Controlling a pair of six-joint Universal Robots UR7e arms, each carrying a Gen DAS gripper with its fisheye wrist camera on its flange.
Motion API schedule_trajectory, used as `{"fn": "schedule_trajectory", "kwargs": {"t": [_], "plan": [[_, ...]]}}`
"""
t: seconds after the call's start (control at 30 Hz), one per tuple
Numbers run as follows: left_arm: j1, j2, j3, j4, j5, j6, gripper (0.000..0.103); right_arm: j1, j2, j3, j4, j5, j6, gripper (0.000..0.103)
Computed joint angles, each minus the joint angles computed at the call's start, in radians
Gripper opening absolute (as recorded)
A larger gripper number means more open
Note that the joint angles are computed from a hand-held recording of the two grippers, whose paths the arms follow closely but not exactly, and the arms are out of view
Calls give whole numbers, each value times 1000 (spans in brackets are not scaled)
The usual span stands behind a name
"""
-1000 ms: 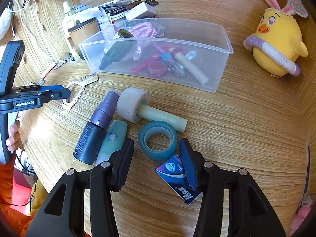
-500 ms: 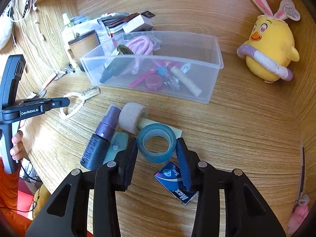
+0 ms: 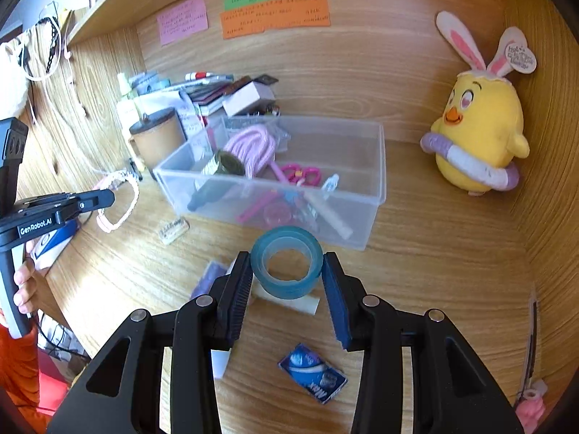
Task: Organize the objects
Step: 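Carry the lanyard and blue tape roll into the clear box, release with both grippers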
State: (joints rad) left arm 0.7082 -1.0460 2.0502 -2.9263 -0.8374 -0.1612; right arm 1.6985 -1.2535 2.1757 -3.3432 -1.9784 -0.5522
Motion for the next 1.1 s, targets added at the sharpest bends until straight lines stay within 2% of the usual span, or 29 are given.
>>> {"fn": "schedule_trajectory", "kwargs": {"t": [0.27, 0.47, 0.7, 0.87, 1.1], "plan": [[3, 50, -75, -70, -13, 76, 3, 21, 36, -88, -29, -14, -10, 36], [19, 102, -145, -99, -11, 128, 3, 22, 85, -180, 2, -36, -7, 36], [76, 143, -224, -56, -62, 117, 3, 9, 156, -284, 93, -64, 7, 36], [97, 177, -265, -24, -70, 117, 3, -2, 207, -346, 169, -85, 22, 36], [108, 203, -290, 38, -69, 100, 3, -2, 235, -365, 210, -101, 4, 36]]}}
